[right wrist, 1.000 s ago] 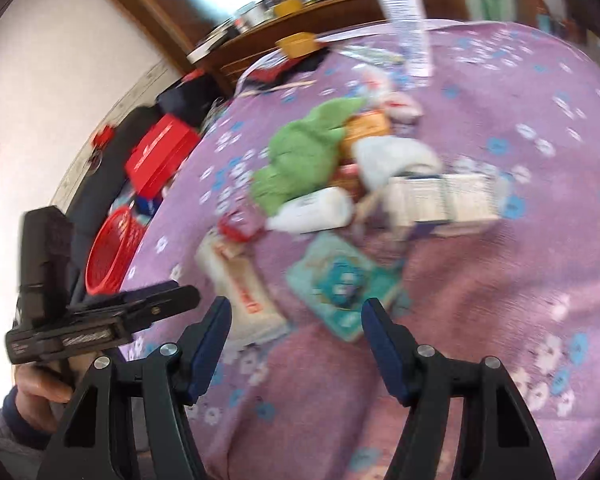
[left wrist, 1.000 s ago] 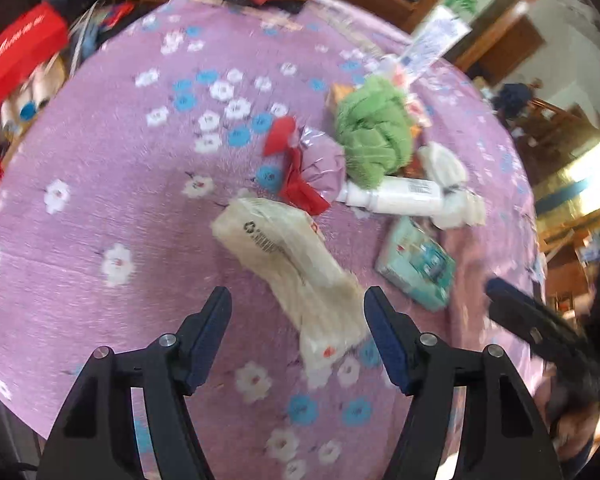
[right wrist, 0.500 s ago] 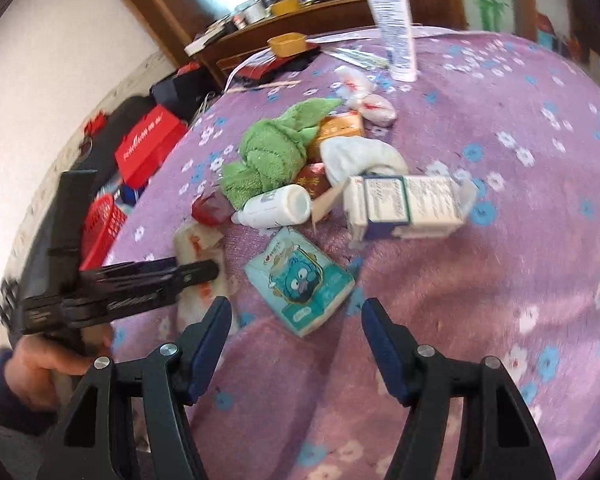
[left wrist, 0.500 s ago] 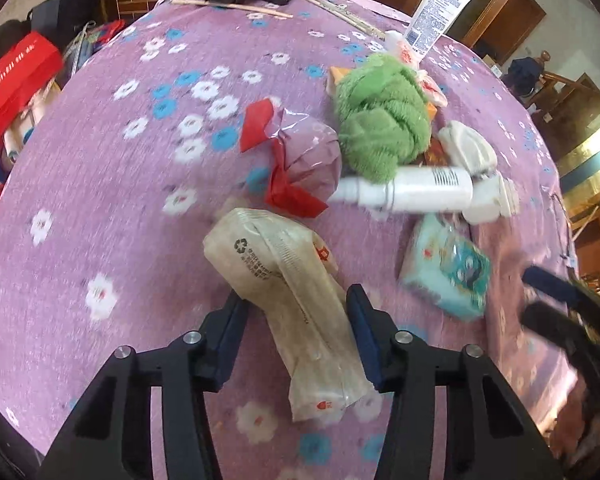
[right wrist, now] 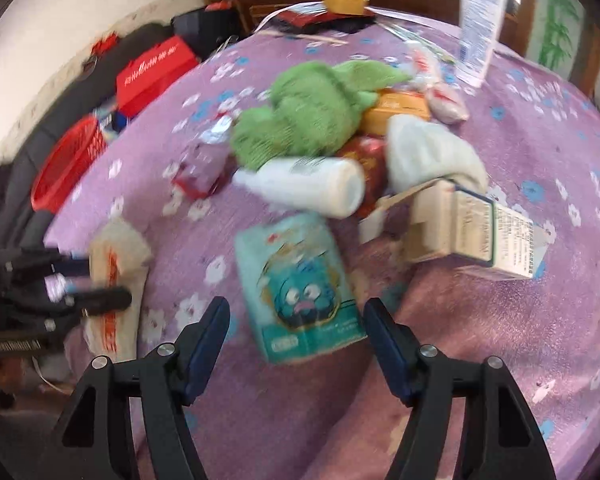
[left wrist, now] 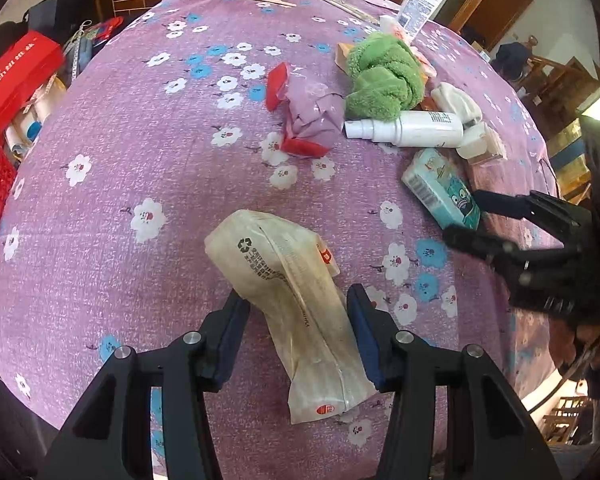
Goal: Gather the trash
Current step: 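Return both tools to the table and grasp the white plastic bag with the left gripper, then grasp the teal tissue pack with the right gripper while the left gripper holds the white bag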
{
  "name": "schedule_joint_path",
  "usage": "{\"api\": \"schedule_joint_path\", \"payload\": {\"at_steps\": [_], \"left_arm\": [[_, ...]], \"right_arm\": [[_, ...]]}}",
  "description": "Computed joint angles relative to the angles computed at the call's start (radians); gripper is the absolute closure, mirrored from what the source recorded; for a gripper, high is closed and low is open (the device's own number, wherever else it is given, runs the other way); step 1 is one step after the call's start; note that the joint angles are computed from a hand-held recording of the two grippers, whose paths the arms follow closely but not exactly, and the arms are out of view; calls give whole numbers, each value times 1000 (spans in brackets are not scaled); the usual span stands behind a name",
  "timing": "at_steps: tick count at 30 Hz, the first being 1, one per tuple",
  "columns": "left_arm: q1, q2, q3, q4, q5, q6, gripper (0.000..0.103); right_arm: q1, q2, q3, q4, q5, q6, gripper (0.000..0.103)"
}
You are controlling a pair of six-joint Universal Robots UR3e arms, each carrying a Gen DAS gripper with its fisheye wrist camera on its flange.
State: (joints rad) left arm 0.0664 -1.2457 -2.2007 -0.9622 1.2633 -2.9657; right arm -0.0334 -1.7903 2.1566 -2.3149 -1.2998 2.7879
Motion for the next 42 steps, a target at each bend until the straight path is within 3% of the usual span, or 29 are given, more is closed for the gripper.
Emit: {"api": "schedule_joint_path", "payload": {"at_steps": [4, 7, 11, 14, 21, 26, 42], "left_arm": [[-54, -25, -10, 77, 45, -60, 53], [-86, -26, -26, 127, 79, -85, 55], [-79, 6, -58, 154, 55, -90, 62], [-94, 31, -79, 213, 60, -89, 65], [-116, 96, -91, 282, 91, -105, 65], [-141, 120, -90, 312, 118, -114, 65], [-194, 120, -84, 346, 193, -105, 65]], "right_arm": [[80, 57, -17, -82, -96, 66, 29], [44, 82, -21, -90, -49, 100, 29], [23, 57, 1, -83, -24, 124, 53], [10, -34, 46, -66, -10, 164, 65], [29, -241, 139, -59, 1, 275, 67], [24, -345, 159, -18, 7, 289, 67], [-30, -453, 191, 69, 40, 297, 67]]}}
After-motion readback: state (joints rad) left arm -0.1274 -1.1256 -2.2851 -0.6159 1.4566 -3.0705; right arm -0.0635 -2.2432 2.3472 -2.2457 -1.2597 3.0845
